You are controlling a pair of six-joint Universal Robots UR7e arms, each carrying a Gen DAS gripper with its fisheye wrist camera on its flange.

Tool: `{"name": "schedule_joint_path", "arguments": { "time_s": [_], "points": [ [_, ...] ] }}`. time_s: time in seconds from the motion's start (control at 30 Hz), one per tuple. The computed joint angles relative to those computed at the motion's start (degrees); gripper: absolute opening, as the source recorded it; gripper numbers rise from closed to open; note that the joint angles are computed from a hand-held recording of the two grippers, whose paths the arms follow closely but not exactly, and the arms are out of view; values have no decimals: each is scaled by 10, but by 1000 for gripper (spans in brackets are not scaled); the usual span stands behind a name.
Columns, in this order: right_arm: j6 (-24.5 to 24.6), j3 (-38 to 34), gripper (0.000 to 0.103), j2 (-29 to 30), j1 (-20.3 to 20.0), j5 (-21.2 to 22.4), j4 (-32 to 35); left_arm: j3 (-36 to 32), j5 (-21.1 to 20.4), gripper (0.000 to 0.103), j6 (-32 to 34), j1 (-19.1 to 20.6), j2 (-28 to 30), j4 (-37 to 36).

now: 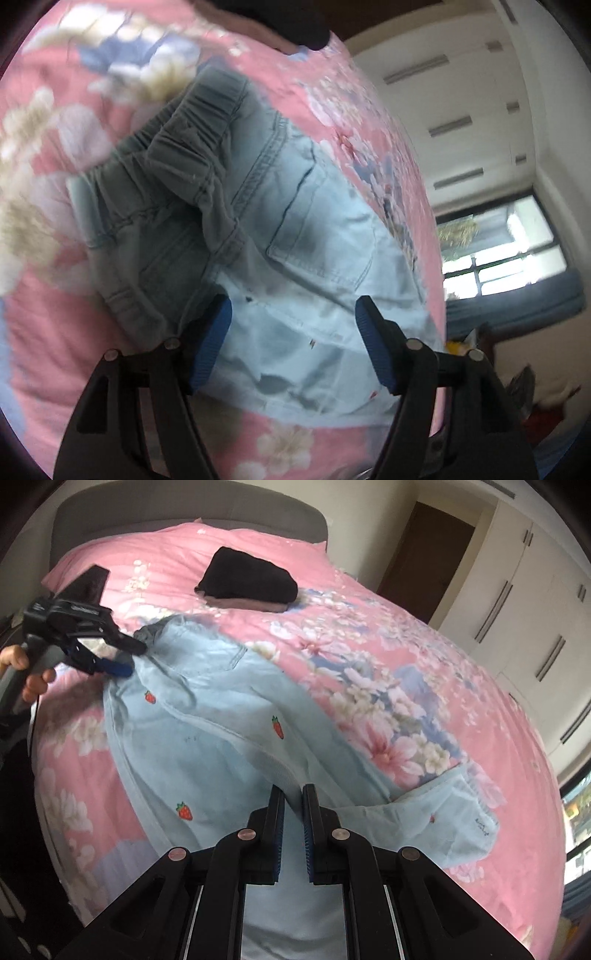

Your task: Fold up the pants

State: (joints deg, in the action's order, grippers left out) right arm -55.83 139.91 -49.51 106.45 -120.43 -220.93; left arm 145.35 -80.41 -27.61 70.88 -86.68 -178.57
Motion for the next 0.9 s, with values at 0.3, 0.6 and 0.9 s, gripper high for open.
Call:
{"name": "schedule_joint_path", "arguments": {
  "time_s": [0.3,0.6,0.9],
  "points": [
    [4,-2,8,-1,4,1,8,-17,49,10,-47,-3,37,-96],
    [-1,55,8,-4,18,0,26,50,124,9,-24,-45,-98,-18],
    [20,70,9,54,-7,-15,9,60,145,12,-20,-28,-97,20]
  ]
}}
